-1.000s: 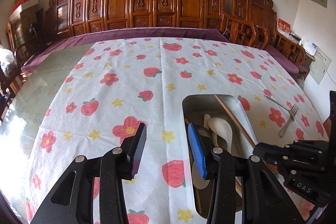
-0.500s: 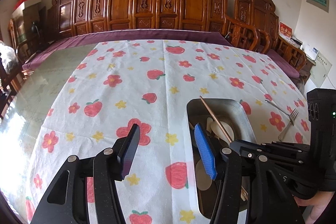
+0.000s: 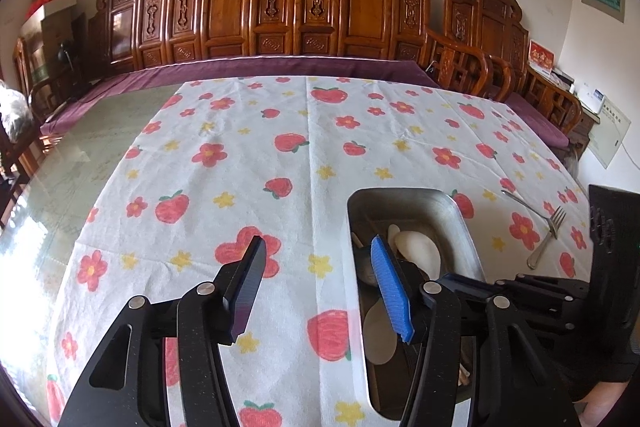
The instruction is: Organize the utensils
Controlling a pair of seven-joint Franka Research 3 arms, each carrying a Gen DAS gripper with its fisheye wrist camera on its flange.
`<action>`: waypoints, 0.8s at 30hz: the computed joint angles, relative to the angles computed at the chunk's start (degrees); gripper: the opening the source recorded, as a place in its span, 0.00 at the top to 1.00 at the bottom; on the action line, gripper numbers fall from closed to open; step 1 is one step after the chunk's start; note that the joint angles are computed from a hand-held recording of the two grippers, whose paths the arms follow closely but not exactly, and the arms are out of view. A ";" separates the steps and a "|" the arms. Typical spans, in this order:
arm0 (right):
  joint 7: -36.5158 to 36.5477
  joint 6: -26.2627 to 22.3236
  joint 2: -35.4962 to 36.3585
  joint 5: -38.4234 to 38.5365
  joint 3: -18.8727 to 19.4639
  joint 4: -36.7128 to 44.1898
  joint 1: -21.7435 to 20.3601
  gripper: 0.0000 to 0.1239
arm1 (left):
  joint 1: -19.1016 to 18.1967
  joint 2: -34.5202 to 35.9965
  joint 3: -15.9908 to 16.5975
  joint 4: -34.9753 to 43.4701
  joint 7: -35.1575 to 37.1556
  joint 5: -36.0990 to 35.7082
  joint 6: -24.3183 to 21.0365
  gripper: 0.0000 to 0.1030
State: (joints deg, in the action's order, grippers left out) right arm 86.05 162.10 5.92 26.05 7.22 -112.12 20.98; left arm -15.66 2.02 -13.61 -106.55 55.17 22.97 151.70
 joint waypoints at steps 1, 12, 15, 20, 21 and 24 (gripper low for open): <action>-0.94 0.69 -1.09 0.07 -0.10 -1.08 -0.21 0.92 | -0.13 0.17 -0.11 0.20 -0.05 0.10 0.04 0.49; 2.11 1.47 -11.69 -13.84 -2.98 -11.44 -5.40 0.92 | -2.34 2.65 -1.13 3.07 1.37 -0.15 0.69 0.46; 4.18 0.93 -12.92 -17.53 -3.18 -12.89 -7.50 0.92 | -3.03 3.31 -1.31 3.75 1.67 -0.19 0.61 0.46; 7.02 -0.62 -13.86 -23.93 -3.39 -14.35 -11.06 0.92 | -3.89 4.10 -1.52 4.42 2.28 -0.66 0.68 0.46; 7.39 -0.86 -13.96 -25.03 -3.48 -14.64 -11.63 0.92 | -4.05 4.28 -1.52 4.63 2.31 -0.63 0.58 0.46; 8.79 -1.96 -13.20 -28.28 -3.82 -14.41 -13.30 0.92 | -4.53 4.74 -1.50 4.98 1.95 -0.37 0.77 0.33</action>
